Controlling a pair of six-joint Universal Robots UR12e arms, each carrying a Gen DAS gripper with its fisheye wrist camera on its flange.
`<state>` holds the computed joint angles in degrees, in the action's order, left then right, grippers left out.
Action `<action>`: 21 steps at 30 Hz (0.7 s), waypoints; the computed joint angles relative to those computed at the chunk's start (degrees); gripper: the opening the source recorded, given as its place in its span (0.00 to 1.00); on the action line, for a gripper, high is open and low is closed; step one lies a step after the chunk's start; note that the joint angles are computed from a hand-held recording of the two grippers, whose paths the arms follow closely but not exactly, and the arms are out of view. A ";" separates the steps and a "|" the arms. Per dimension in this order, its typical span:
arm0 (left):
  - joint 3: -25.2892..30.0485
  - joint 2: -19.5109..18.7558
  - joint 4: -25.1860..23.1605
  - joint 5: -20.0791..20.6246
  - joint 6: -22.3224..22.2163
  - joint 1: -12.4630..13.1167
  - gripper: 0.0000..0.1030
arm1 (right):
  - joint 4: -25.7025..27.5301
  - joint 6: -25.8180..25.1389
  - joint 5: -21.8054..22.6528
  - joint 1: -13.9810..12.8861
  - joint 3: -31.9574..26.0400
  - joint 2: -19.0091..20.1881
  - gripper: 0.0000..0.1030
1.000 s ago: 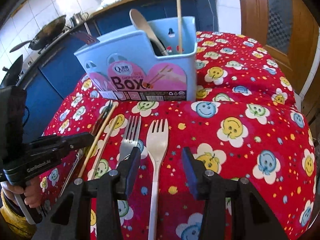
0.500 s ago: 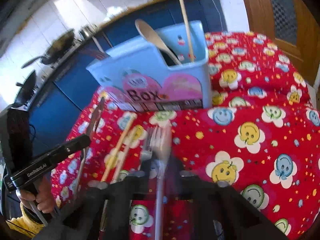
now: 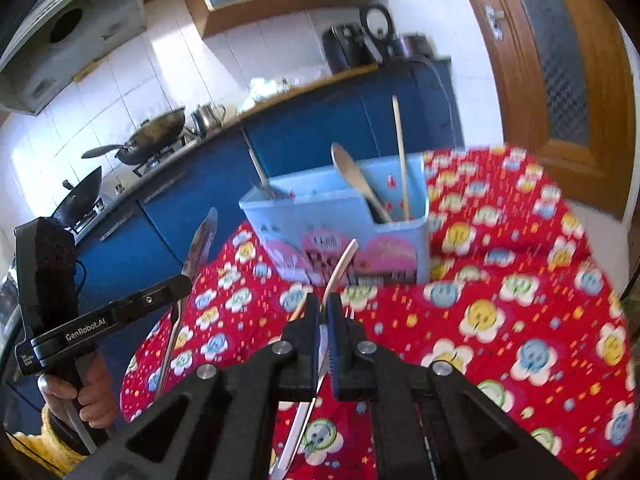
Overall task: Organize utensils
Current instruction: 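Carry the knife in the left tool over the caddy while the right tool carries the white fork there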
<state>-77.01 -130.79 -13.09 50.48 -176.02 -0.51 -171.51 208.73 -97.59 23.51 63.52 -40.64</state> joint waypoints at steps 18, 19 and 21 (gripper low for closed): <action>10.83 -6.58 18.72 2.50 -10.56 -1.91 0.01 | -8.21 -8.53 -15.22 1.47 -5.61 2.40 0.05; 11.56 -7.04 19.19 2.75 -10.99 -2.02 0.01 | -8.40 -9.17 -15.78 1.42 -6.25 2.72 0.05; 13.63 -8.24 19.97 3.33 -12.08 -2.29 0.01 | -8.63 -10.18 -16.65 1.35 -7.30 3.24 0.05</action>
<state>-63.38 -139.03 6.88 53.81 -188.10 -2.79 -180.14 198.55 -114.25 24.86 56.22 -37.40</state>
